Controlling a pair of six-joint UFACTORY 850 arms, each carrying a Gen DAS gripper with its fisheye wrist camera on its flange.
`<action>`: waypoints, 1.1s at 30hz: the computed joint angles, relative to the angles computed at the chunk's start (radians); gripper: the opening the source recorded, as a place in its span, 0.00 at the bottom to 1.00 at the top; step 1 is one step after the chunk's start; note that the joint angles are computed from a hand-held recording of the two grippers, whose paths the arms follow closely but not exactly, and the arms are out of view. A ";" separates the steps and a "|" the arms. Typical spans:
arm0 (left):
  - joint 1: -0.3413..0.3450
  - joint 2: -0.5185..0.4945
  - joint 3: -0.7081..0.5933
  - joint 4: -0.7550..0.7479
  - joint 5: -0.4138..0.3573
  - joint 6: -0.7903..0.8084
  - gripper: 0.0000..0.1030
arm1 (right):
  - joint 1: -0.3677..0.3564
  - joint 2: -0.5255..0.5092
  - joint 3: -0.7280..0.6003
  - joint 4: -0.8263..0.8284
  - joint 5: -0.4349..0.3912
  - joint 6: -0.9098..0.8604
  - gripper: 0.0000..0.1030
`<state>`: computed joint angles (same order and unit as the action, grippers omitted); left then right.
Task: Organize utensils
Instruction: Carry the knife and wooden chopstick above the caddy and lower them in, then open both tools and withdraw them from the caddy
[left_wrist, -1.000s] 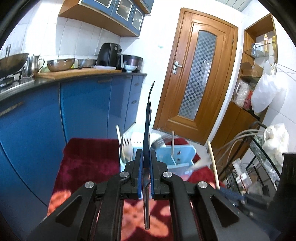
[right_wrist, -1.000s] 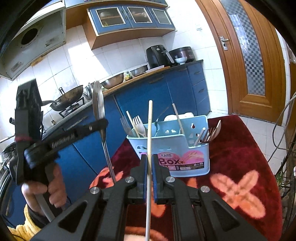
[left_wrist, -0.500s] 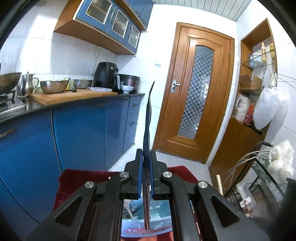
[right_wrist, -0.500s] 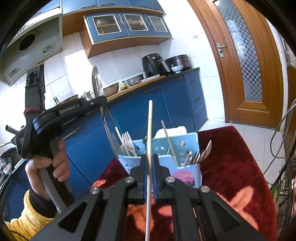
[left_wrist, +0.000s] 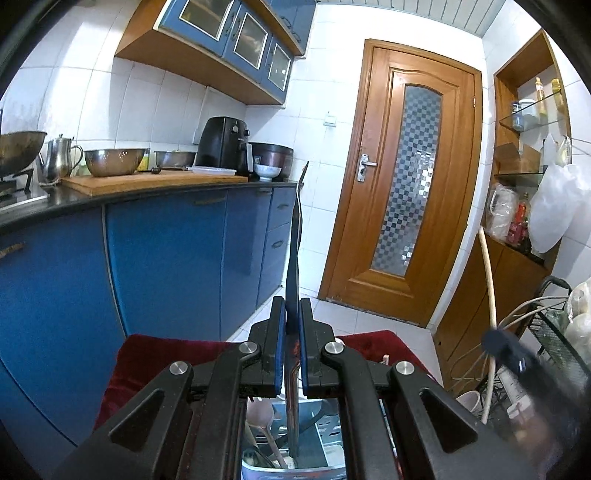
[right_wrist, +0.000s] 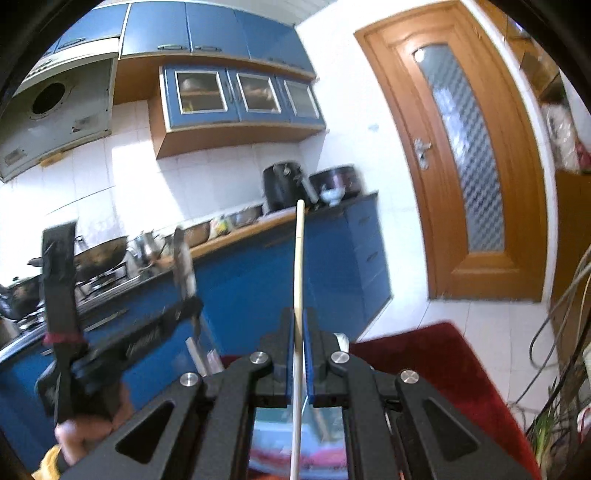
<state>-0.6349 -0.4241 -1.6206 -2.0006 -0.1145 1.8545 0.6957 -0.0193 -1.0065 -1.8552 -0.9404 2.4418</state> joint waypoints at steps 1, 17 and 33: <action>0.000 -0.005 0.002 -0.056 -0.002 0.055 0.05 | -0.006 -0.012 -0.009 -0.002 -0.015 -0.004 0.06; -0.012 -0.039 0.033 -0.370 -0.020 0.404 0.05 | -0.043 -0.143 -0.076 0.039 -0.067 -0.126 0.06; -0.029 0.026 0.097 -0.232 0.002 0.279 0.35 | -0.014 -0.069 -0.007 0.006 -0.047 -0.073 0.37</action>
